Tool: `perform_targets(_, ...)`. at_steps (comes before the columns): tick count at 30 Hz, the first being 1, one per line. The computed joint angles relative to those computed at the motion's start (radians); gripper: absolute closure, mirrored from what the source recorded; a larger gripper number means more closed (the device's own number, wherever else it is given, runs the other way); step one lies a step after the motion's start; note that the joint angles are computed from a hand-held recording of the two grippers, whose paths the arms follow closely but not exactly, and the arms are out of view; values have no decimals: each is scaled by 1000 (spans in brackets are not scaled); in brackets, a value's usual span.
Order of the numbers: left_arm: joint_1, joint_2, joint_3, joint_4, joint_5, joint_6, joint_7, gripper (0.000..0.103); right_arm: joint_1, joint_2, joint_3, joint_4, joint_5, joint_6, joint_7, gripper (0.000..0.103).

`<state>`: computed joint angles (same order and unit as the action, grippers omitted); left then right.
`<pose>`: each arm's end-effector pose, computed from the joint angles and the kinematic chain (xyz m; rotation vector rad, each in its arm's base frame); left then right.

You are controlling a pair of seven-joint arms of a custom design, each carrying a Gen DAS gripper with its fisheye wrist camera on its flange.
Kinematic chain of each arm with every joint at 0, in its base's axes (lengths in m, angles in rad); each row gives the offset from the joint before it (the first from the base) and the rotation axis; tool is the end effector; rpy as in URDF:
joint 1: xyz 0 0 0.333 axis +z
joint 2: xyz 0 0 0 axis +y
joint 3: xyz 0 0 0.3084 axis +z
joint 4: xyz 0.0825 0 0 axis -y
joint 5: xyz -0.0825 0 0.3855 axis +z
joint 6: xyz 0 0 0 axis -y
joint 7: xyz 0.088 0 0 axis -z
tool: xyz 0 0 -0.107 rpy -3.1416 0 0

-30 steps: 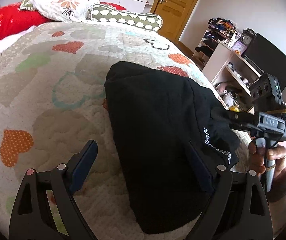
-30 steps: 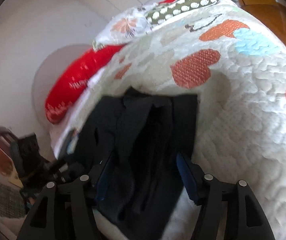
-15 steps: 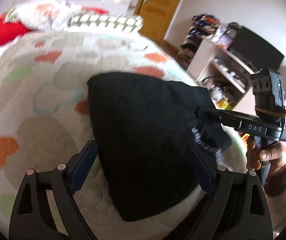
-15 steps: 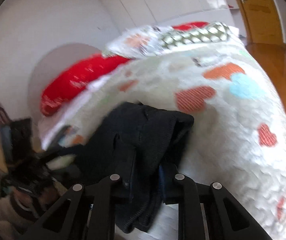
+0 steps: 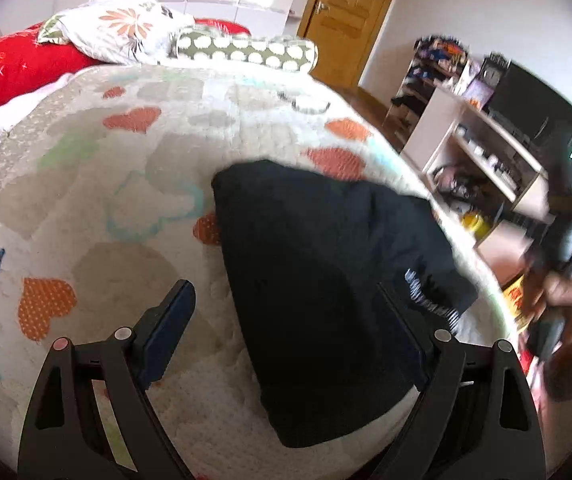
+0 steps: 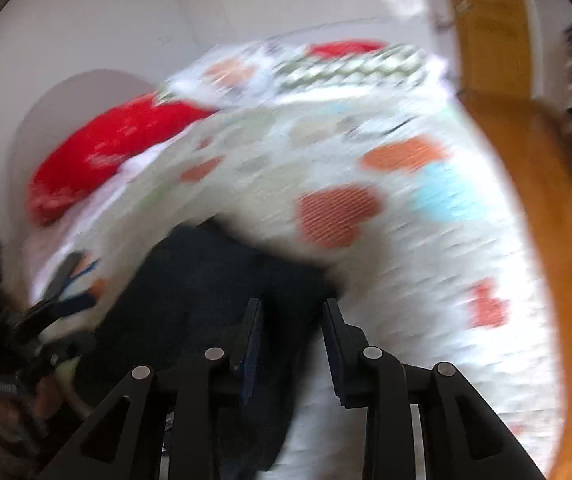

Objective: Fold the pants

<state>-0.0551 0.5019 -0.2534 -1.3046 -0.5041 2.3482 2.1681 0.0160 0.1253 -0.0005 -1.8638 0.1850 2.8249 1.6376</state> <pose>0.7190 -0.1893 0.5189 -1.3398 2.4867 -1.1393 0.6443 0.0007 0.5402 -1.5027 1.8409 -0.5943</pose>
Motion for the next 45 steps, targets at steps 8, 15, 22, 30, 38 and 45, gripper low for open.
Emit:
perform_targets(8,7,22,-1,-4,-10,-41,-47,13,-1,187,86,288,102,-153,-200,61)
perform_targets(15,3,38,-4,10,-11,-37,-50,11,111,466,6,665,-179,-384,-72,61)
perform_targets(22,-9,34,4,6,15,-22,-69,11,62,489,43,686,-149,-387,-43,61)
perform_targets(30,-27,-33,22,-63,66,58,-88,11,30,210,56,315,-97,-181,-42,57)
perform_targets(38,-40,-48,25,-67,93,109,-93,11,26,43,56,59,9,-78,-97,57)
perform_targets(45,-75,16,52,-5,181,108,-168,11,47,10,31,-42,5,-11,-84,56)
